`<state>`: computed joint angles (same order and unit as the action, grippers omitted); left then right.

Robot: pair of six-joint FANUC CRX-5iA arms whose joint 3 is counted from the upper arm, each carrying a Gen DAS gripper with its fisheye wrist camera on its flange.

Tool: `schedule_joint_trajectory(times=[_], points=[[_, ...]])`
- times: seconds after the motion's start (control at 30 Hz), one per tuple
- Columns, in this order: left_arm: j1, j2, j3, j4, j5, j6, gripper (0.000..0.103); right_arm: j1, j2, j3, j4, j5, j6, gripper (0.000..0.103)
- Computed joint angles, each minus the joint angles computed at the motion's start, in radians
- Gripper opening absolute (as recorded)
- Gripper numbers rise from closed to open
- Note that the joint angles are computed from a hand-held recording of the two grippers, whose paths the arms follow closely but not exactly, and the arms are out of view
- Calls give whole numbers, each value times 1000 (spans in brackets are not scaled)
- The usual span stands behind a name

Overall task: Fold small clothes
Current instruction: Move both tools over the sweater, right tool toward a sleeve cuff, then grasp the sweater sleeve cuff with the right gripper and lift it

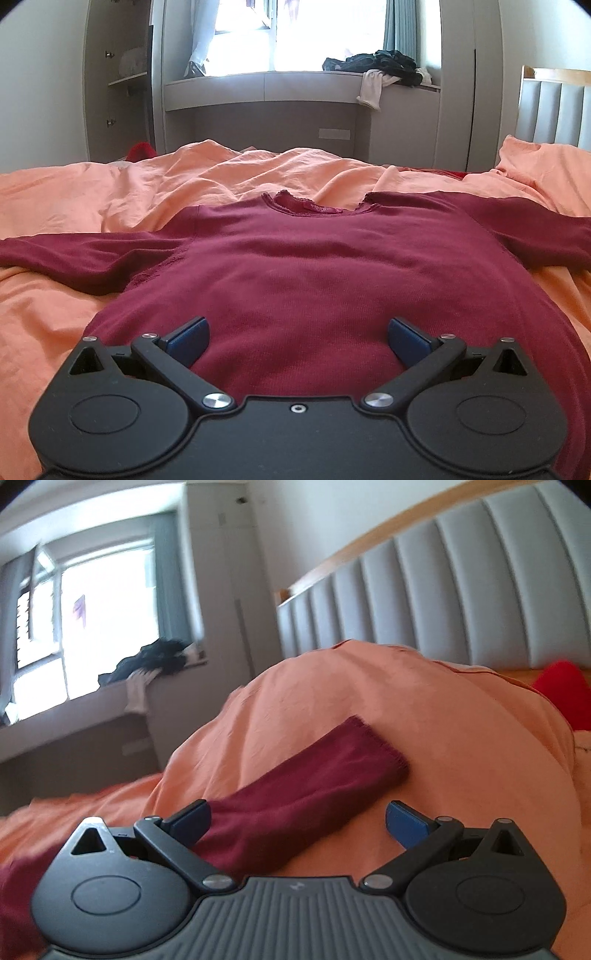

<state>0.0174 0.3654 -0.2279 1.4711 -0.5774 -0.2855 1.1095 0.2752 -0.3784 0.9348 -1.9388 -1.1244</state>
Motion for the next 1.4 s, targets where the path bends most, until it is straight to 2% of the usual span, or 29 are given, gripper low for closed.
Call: schedule_joint_trajectory(times=[0.1,0.23,0.3,0.33,0.37,0.43,0.57,0.7,0.87,1.0,1.1,1.17,1.3,1.4], points=[[-2,-1,-1,3,4,0,103,-25,5,21,-46,-34,-33,95],[3,-1,2,-12,-4,18,103,-50,-9,34,-102,-71,-103,78],[10,1,8,-27,-14,35,103,-67,-9,44,-120,-82,-91,61],[12,1,11,-33,-18,42,103,-74,-8,50,-127,-87,-76,45],[14,0,13,-38,-22,45,103,-78,-10,53,-130,-87,-60,33],[19,-1,16,-40,-29,41,103,-78,-13,49,-96,-73,-19,18],[12,-7,9,35,-21,-15,103,-86,30,83,48,-85,92,14],[-24,-19,-5,203,47,-141,103,-102,76,135,289,-36,231,13],[-83,-23,10,501,164,-298,103,-146,126,193,664,181,403,13],[-91,-10,55,610,225,-307,103,-170,182,285,837,410,516,13],[-83,4,89,624,259,-269,103,-178,241,377,895,570,624,13],[-72,16,112,604,277,-221,103,-173,287,448,891,684,698,13],[-55,38,146,582,302,-161,103,-154,389,588,807,881,893,13],[-35,48,152,532,295,-105,103,-137,444,655,704,972,1058,13]])
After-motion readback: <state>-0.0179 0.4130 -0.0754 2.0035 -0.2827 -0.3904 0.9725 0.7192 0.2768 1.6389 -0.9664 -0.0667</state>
